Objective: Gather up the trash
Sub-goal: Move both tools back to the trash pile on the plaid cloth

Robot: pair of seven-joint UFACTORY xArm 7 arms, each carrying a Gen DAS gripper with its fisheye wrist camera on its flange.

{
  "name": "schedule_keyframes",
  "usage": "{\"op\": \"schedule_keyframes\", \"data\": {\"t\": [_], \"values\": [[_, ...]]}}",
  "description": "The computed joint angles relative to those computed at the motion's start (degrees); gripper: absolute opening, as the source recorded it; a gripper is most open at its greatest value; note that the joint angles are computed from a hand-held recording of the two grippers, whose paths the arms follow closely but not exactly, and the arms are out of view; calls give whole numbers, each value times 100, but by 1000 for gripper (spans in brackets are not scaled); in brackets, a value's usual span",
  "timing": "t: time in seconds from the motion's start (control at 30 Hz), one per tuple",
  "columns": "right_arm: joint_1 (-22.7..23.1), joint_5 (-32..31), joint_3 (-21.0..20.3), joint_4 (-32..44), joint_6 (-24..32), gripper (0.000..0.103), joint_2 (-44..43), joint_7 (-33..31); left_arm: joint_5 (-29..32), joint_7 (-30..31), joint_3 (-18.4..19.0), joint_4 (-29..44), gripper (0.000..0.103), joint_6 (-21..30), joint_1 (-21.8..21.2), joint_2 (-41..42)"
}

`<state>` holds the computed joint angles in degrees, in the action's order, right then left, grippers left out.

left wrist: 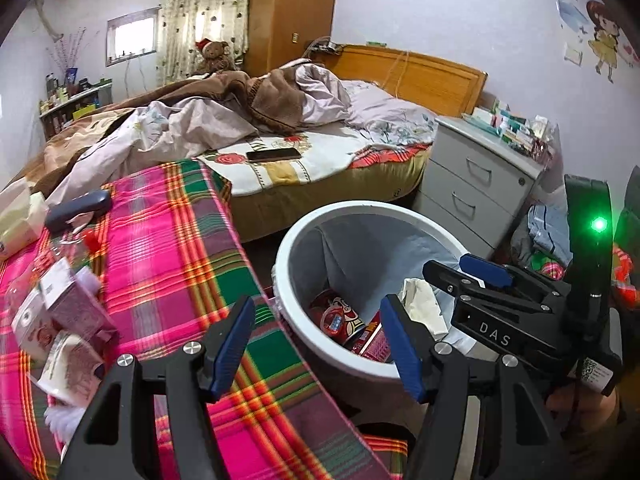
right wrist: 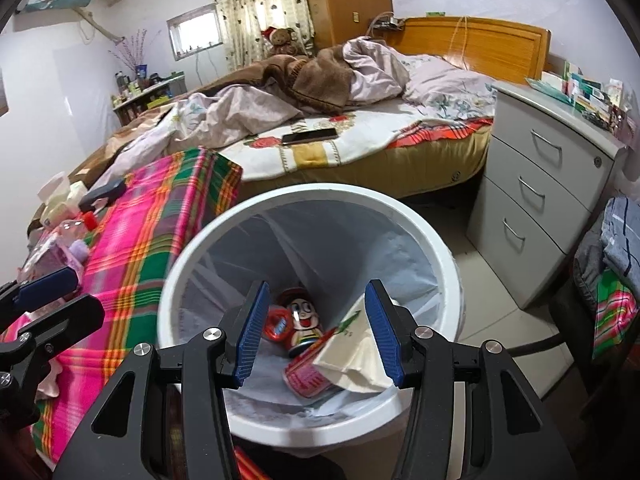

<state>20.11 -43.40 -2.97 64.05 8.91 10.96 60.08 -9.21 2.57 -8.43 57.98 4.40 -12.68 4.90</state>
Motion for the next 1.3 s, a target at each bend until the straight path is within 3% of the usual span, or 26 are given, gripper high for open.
{"op": "schedule_keyframes", "data": {"t": [0.07,0.17,0.23,0.3,0.37,0.4,0.5,0.57,0.8,0.97,1.2,1.3], "values": [[49,-73,-4,-19,-62,52,-30,58,184,-183,100,-196,67,-85,-21,-164],[141,-301,-19,-37,-101,52,-67,227,-12,-67,112,-446,67,-161,40,-393],[187,-428,-8,-34,-141,52,-74,336,542,-561,210,-674,67,-263,85,-576],[203,-454,35,-37,-206,52,-71,352,991,-948,57,-875,67,-331,369,-755],[259,-537,39,-18,-261,52,-53,417,482,-532,558,-1041,68,-370,-125,-900],[297,-563,41,-8,-255,52,-51,450,347,-449,618,-1128,68,-390,-162,-976],[337,-482,107,17,-347,52,-5,320,965,-1043,168,-1430,69,-491,534,-1228],[465,-598,45,11,-389,52,-15,383,843,-985,385,-1642,70,-557,411,-1394],[678,-458,82,45,-581,52,74,73,956,-1246,351,-2392,73,-679,956,-1976],[863,-119,108,97,-673,52,171,-321,959,-1247,515,-2801,79,-684,1065,-2246],[1127,389,110,234,-758,52,313,-933,568,-875,1344,-3104,81,-673,441,-2322],[518,1397,941,257,-802,52,419,-1961,85,-314,2388,-3118,81,-640,-626,-2347]]}}
